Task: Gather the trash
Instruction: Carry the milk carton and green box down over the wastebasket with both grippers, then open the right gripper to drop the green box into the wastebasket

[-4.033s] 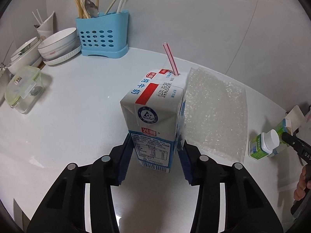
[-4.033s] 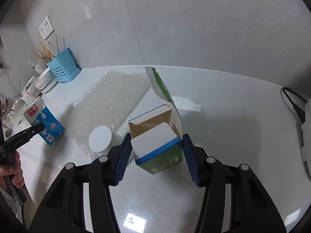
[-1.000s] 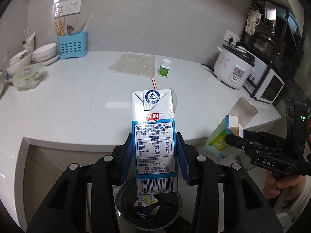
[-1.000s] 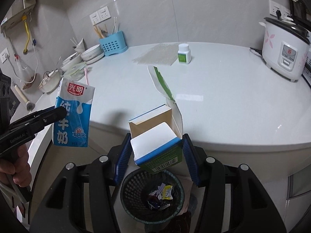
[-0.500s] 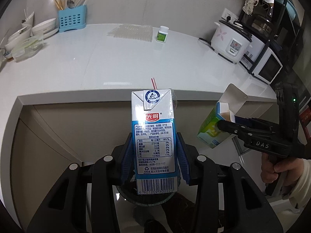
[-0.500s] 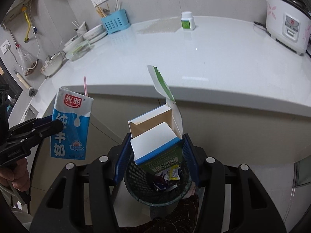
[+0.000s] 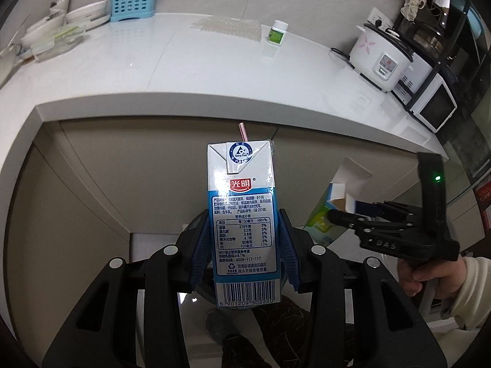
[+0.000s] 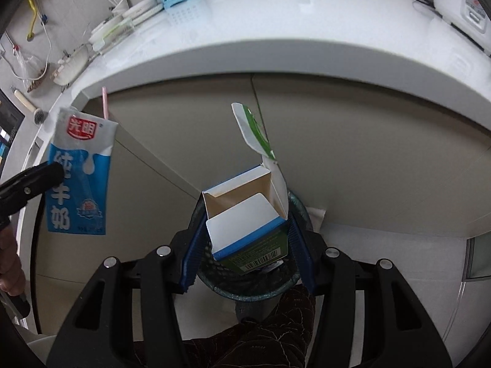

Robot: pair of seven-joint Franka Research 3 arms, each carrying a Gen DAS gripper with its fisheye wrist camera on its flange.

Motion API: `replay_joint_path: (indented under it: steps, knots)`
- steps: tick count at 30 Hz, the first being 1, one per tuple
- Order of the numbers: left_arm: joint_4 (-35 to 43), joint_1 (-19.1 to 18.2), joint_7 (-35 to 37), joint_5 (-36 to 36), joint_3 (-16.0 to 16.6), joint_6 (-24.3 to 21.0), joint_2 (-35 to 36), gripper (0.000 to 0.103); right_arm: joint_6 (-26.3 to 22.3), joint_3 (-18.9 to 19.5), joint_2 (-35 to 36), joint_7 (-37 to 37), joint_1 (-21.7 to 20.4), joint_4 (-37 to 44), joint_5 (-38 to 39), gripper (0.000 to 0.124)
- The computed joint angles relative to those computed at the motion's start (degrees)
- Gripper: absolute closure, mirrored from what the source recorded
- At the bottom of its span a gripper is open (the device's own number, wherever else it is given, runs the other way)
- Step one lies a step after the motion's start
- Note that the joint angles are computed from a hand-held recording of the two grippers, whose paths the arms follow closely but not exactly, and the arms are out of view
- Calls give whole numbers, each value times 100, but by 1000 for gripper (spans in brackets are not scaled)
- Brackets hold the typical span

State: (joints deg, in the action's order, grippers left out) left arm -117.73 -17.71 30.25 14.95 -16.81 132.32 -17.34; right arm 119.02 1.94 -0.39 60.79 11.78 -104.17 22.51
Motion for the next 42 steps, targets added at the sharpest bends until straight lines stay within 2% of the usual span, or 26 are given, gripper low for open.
replay_joint_path:
  steps: [21, 31, 42]
  knots:
    - [-48, 6, -351, -68, -3, -303, 3, 62, -350, 161, 846, 474, 282, 174, -675, 74]
    - [54, -26, -304, -193, 32, -531, 143, 62, -245, 171, 1028, 560, 351, 208, -616, 74]
    - [56, -27, -295, -384, 81, -494, 289, 62, -77, 162, 1012, 753, 358, 193, -617, 64]
